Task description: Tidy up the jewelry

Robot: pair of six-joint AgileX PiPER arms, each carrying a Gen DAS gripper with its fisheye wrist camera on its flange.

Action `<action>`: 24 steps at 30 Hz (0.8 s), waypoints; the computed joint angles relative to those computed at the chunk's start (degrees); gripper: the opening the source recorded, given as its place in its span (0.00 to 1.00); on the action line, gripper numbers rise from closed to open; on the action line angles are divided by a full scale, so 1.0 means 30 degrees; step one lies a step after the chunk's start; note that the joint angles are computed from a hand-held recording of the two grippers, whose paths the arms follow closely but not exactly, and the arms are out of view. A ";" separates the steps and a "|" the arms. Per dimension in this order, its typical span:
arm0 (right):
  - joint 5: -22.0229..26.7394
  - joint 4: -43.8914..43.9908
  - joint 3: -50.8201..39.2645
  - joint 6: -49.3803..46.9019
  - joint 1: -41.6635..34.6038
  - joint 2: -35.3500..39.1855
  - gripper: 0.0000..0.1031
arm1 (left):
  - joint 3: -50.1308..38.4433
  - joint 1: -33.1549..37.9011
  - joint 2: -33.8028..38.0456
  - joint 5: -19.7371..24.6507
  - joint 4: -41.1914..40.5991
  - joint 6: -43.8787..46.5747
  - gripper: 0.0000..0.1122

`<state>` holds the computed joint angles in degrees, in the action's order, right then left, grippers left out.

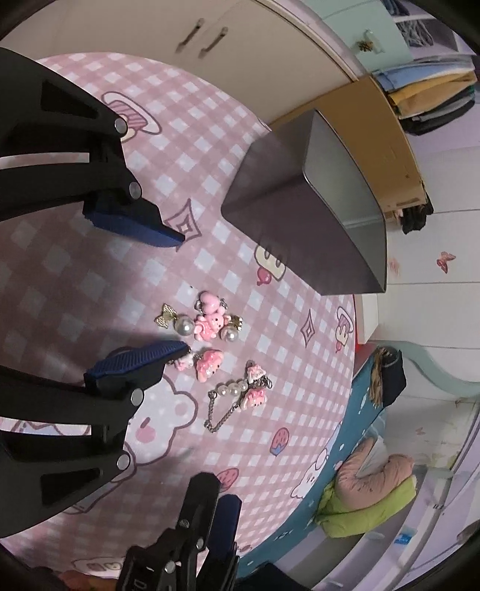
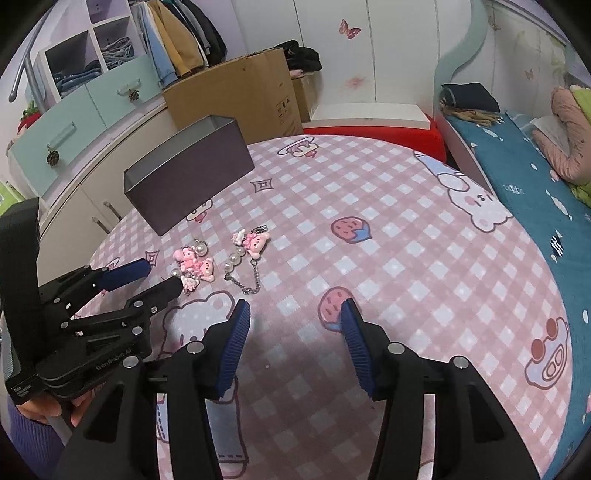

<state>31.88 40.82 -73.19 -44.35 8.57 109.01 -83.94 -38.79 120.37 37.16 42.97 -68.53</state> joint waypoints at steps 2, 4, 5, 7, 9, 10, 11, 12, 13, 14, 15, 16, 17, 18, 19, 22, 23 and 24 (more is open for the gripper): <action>-0.0030 -0.0046 -0.0018 0.0051 0.0067 0.0050 0.48 | -0.0173 0.0018 0.0073 -0.0052 -0.0064 0.0299 0.35; 0.0026 -0.0253 -0.0173 0.0256 0.0129 0.0116 0.49 | -0.0430 -0.0057 0.0237 0.0121 0.0119 0.0328 0.22; 0.0015 -0.0335 -0.0197 0.0335 0.0169 0.0124 0.49 | -0.0286 -0.0066 0.0133 0.0090 0.0189 0.0294 0.16; 0.0007 -0.0453 -0.0231 0.0447 0.0215 0.0138 0.49 | -0.0118 0.0002 0.0037 -0.0009 0.0273 0.0167 0.11; -0.0015 -0.0504 -0.0246 0.0528 0.0269 0.0159 0.49 | 0.0348 0.0232 -0.0287 -0.0627 0.0029 0.0104 0.11; -0.0012 -0.0587 -0.0297 0.0622 0.0332 0.0189 0.49 | 0.0620 0.0276 -0.0455 -0.0818 -0.0004 -0.0017 0.11; 0.0010 -0.0622 -0.0345 0.0642 0.0399 0.0222 0.49 | 0.0897 0.0364 -0.0666 -0.1074 -0.0186 -0.0065 0.11; 0.0013 -0.0736 -0.0423 0.0732 0.0503 0.0264 0.49 | 0.1347 0.0496 -0.0983 -0.1543 -0.0344 -0.0238 0.11; 0.0007 -0.0845 -0.0515 0.0815 0.0625 0.0313 0.49 | 0.1740 0.0599 -0.1260 -0.1919 -0.0436 -0.0392 0.11; -0.0017 -0.0955 -0.0629 0.0905 0.0765 0.0381 0.49 | 0.2140 0.0727 -0.1578 -0.2292 -0.0587 -0.0503 0.11; -0.0069 -0.1106 -0.0763 0.1062 0.0893 0.0470 0.49 | 0.2520 0.0811 -0.1902 -0.2552 -0.0568 -0.0705 0.11; -0.0157 -0.1328 -0.0955 0.1251 0.1053 0.0598 0.49 | 0.2840 0.0788 -0.2158 -0.2631 -0.0244 -0.1171 0.11; -0.0279 -0.1642 -0.1159 0.1510 0.1215 0.0712 0.48 | 0.3118 0.0800 -0.2435 -0.2641 0.0059 -0.1574 0.11; -0.0370 -0.1944 -0.1379 0.1771 0.1366 0.0822 0.48 | 0.3356 0.0804 -0.2660 -0.2682 0.0260 -0.1824 0.11; -0.0419 -0.2107 -0.1559 0.1933 0.1460 0.0909 0.48 | 0.3642 0.0826 -0.2939 -0.2759 0.0475 -0.2099 0.11; -0.0340 -0.2765 -0.2520 0.2632 0.1777 0.1468 0.48 | 0.4072 0.0868 -0.3450 -0.2631 0.0939 -0.2652 0.11; -0.0224 -0.2869 -0.2851 0.2758 0.1865 0.1674 0.48 | 0.4189 0.0925 -0.3570 -0.2659 0.0953 -0.2673 0.11; -0.0210 -0.2898 -0.3088 0.2769 0.1954 0.1829 0.48 | 0.4304 0.0973 -0.3667 -0.2653 0.1011 -0.2776 0.11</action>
